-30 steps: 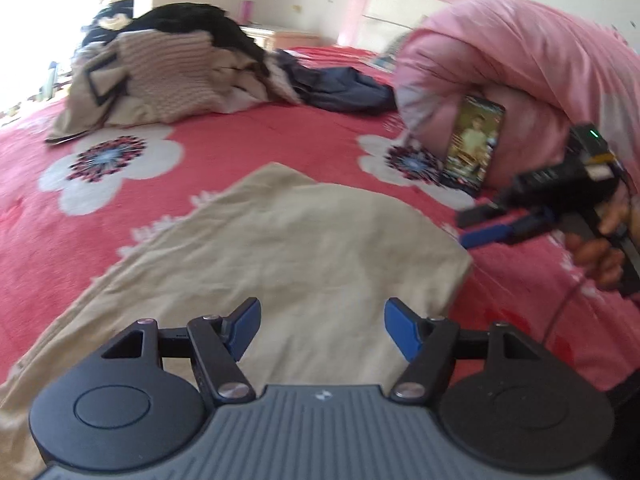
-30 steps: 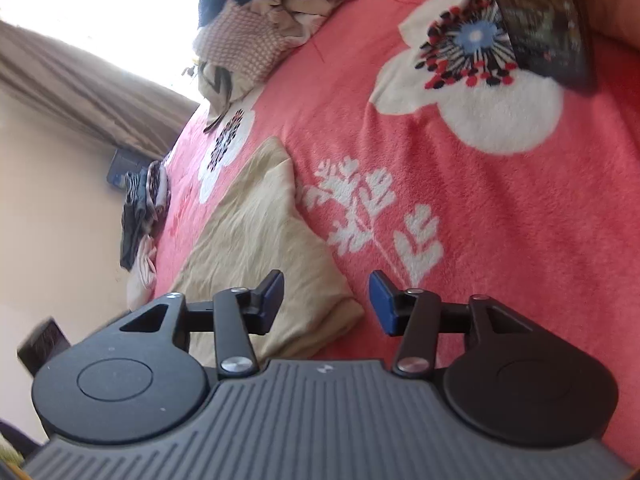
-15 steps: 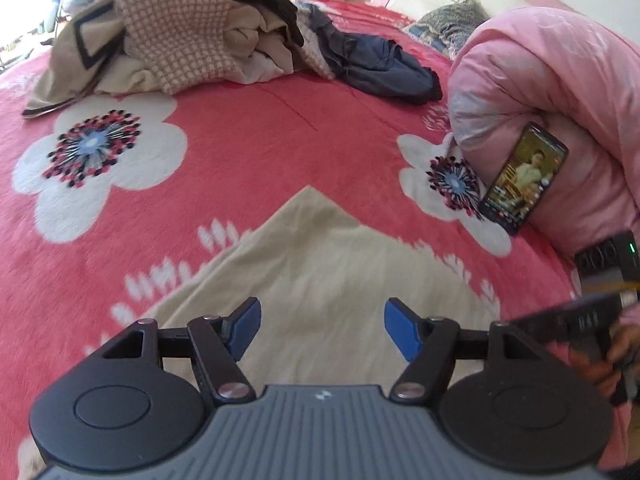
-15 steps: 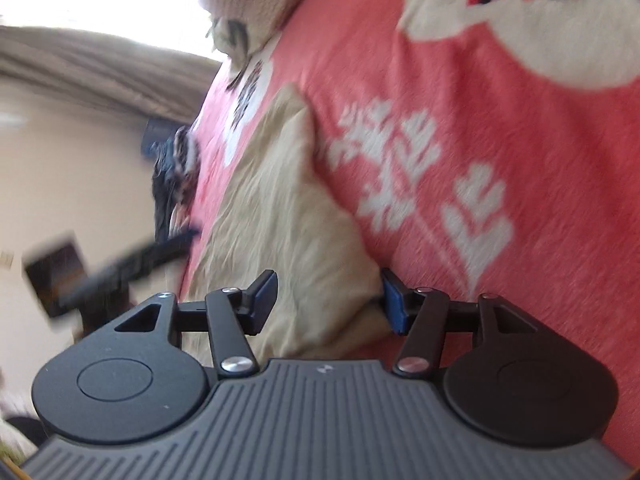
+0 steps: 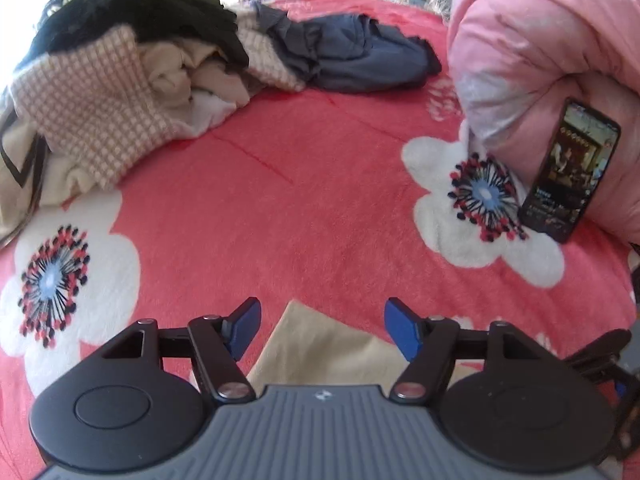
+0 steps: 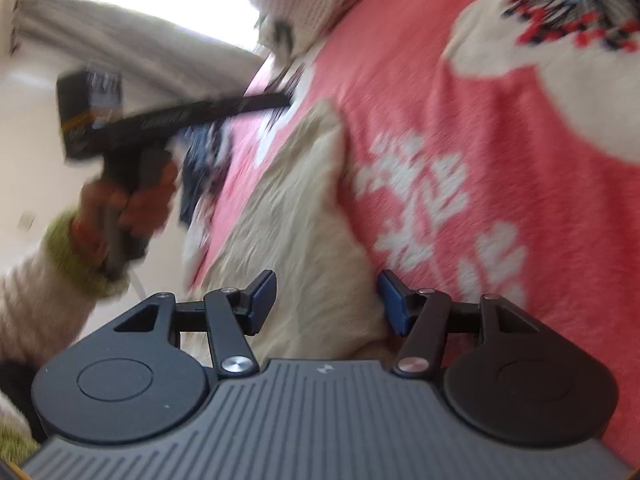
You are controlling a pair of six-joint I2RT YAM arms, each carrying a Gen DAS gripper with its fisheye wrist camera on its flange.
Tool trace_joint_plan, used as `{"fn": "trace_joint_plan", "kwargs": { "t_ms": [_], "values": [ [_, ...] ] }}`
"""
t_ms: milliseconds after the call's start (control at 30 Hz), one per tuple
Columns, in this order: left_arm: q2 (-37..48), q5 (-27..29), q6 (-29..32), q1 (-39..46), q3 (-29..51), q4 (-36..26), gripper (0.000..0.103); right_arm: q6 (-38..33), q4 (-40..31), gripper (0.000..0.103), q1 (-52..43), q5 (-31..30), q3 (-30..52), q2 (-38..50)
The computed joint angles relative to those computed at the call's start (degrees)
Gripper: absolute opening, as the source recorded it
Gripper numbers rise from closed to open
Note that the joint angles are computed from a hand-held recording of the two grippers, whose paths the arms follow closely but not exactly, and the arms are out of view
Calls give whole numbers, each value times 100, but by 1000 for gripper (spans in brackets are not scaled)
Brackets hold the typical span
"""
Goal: Fold clothes
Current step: 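Reach the right tool toward the beige trouser corner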
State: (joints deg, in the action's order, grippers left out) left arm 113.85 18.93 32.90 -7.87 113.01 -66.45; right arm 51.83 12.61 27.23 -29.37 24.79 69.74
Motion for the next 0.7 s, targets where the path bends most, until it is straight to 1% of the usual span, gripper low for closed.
{"fn": "trace_joint_plan", "kwargs": {
  "t_ms": [67,133,233,333,367,433,500,600,667,700],
  "values": [
    [158,-16,-199,14,113,-65,70,-361,-233,57,50,-217,69,-54],
    [180,-16,-411,57,24,57,70,-648,-630,56,43,-451,163,-159],
    [146,217,-650,223,-92,72,69,-1029,-1313,56,9,-276,310,-568],
    [-34,399,-681,412,-387,228,70,-1132,-1379,56,-296,-92,491,-673],
    [-40,431,-739,474,-409,222,70,-1050,-1210,57,-427,-54,508,-644],
    [3,510,-874,608,-361,142,69,-751,-547,59,-651,-160,748,5],
    [108,610,-1021,752,-199,-16,69,-539,-59,59,-724,-161,1208,885],
    [260,772,-1114,943,63,-273,69,-441,146,59,-650,-310,1997,2131],
    [336,899,-1054,1048,228,-470,69,-385,173,58,-513,-335,2321,2631],
    [378,961,-1023,1100,315,-571,69,-430,254,58,-435,-292,2364,2727]
  ]
}}
